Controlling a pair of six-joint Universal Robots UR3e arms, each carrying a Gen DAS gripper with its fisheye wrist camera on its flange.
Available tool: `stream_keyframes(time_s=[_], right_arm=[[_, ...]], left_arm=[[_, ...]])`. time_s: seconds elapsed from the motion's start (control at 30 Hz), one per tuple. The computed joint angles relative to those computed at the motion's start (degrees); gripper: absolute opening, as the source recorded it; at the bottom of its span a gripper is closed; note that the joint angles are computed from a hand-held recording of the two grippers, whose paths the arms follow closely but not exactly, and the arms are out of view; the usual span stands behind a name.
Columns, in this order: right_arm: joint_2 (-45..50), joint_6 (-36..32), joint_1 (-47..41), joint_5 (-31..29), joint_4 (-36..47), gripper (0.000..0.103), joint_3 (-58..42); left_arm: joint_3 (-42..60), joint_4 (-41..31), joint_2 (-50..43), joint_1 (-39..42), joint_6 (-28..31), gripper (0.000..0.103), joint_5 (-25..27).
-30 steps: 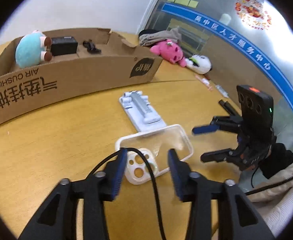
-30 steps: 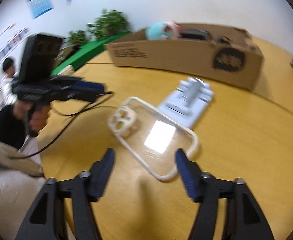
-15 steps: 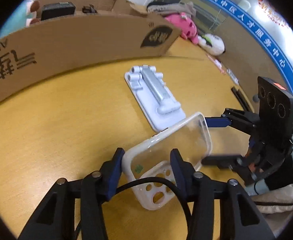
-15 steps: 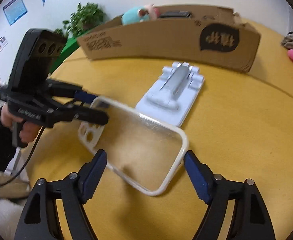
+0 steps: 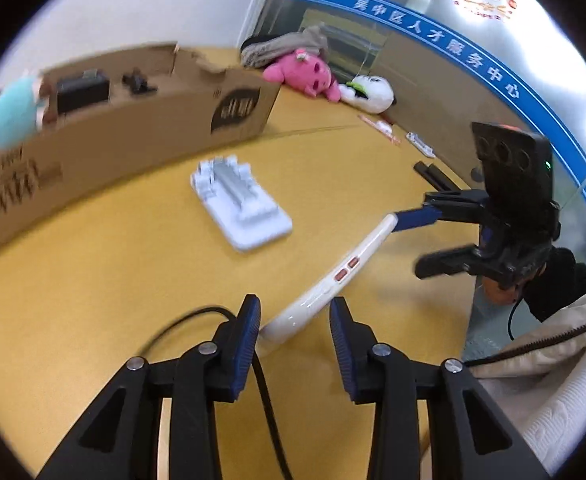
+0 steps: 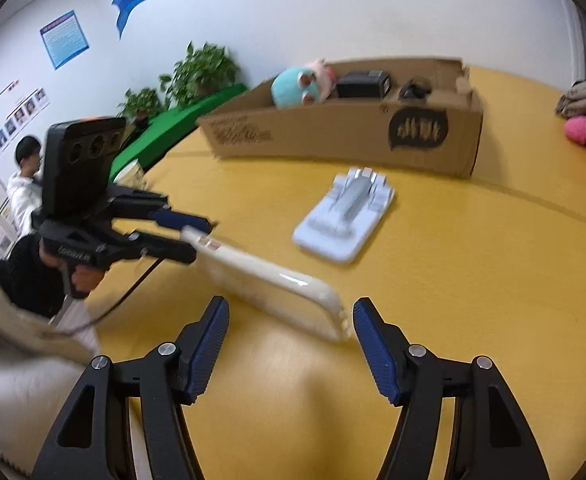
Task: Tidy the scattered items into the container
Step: 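Grasp the white phone case frame edge with the left gripper, then lift the phone case frame with the left gripper and carry it over the box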
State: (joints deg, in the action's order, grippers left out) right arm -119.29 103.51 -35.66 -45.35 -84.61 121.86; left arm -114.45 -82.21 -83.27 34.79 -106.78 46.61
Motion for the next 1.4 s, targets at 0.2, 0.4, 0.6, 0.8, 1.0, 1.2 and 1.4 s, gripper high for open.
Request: stream_keyframes(time_s=[0.2, 0.4, 0.6, 0.8, 1.0, 1.2, 1.4], right_arm=[[-6.4, -8.9, -5.4, -3.9, 12.9, 0.07, -0.4], [-5.6, 0.5, -9.2, -3.8, 7.9, 0.091, 0.9], [0.7, 24.4, 2.5, -7.5, -21.2, 0.091, 6.4], [2.8, 33.0, 16.6, -20.6, -43.4, 0.045, 13.2], [1.6, 36.1, 18.6, -22.6, -50.9, 0.025, 18.4], [-2.1, 39.1, 17.0, -22.1, -50.4, 0.006, 18.9], [-1.3, 44.6, 21.9, -23.1, -53.9, 0.006, 14.4]], left_arm=[[-2.9, -4.1, 4.3, 0.0, 0.9, 0.038, 2.5], [-2.4, -4.9, 2.1, -0.4, -9.2, 0.039, 6.2], [-4.8, 3.0, 0.3, -2.2, -21.4, 0.037, 9.8], [-6.6, 7.6, 1.3, -4.3, -25.2, 0.015, 11.2], [-8.3, 9.4, 2.7, -3.9, -25.7, 0.014, 11.0], [-9.0, 11.1, 4.1, -2.6, -25.6, 0.011, 9.8], [-4.0, 7.6, 6.7, 1.6, -24.4, 0.009, 4.1]])
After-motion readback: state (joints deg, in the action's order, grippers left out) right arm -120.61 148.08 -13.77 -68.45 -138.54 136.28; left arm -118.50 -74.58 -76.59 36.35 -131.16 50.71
